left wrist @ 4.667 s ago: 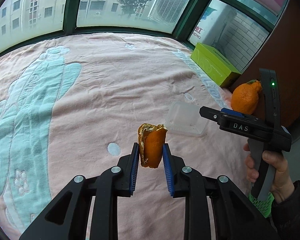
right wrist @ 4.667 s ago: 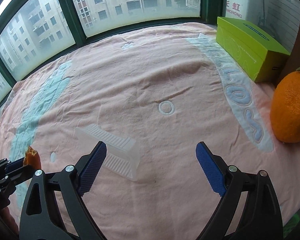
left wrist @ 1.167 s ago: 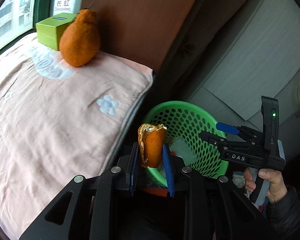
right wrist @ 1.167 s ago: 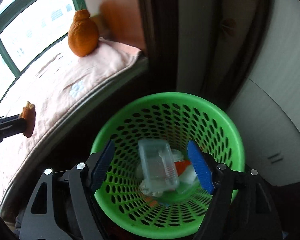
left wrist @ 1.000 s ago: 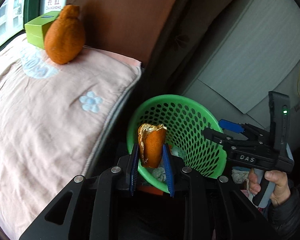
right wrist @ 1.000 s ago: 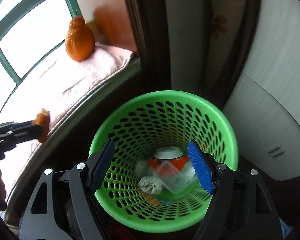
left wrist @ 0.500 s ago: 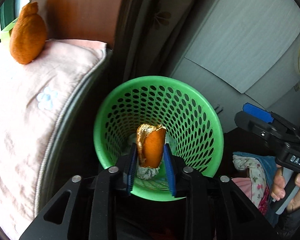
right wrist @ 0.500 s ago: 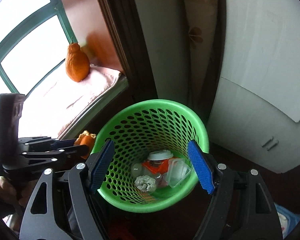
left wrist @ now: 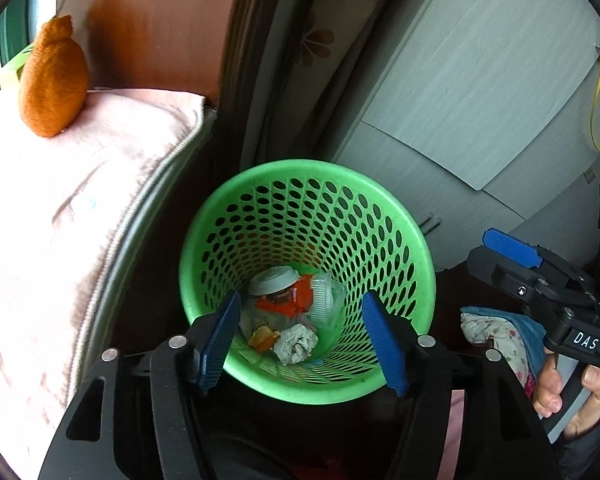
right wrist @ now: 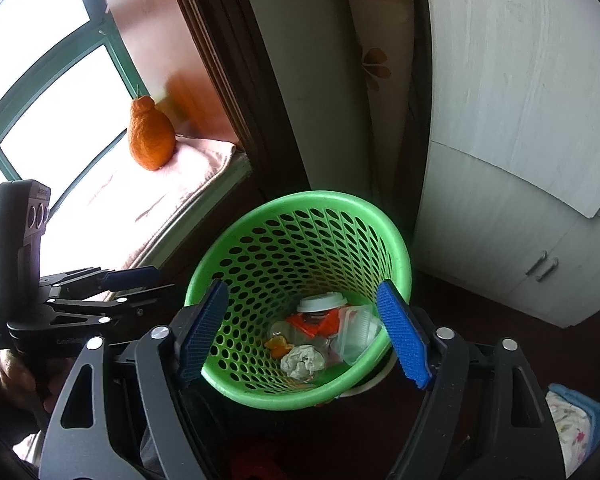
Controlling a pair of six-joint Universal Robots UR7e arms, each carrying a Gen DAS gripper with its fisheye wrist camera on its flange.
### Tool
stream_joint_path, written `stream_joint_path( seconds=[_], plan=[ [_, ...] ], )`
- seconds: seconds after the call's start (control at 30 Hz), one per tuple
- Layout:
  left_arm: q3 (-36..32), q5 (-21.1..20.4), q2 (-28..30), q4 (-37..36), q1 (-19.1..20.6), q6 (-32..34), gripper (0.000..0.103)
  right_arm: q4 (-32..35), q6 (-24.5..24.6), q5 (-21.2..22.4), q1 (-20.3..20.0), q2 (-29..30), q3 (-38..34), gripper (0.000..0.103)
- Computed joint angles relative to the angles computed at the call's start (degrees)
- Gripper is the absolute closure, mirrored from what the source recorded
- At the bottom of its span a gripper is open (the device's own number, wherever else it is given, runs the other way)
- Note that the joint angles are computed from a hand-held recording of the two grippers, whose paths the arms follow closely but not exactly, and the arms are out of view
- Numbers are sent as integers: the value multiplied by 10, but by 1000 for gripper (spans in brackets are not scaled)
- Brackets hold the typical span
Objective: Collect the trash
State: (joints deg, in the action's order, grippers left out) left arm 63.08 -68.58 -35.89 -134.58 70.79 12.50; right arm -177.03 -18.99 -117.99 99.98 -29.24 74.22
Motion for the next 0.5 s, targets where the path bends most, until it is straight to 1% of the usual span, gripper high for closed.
stream_joint_path(
  seconds=[0.13,0.37,0.5],
  plan=[
    [28,21,-20,-34,-2,11,31,-2,2,5,5,4,-1,22],
    [77,57,-59,-103,-3,36,16,3,1,2,22,22,-19,17],
    [100,81,-81,-138,-1,45,11,10,6,0,33,35,-36,16]
  ],
)
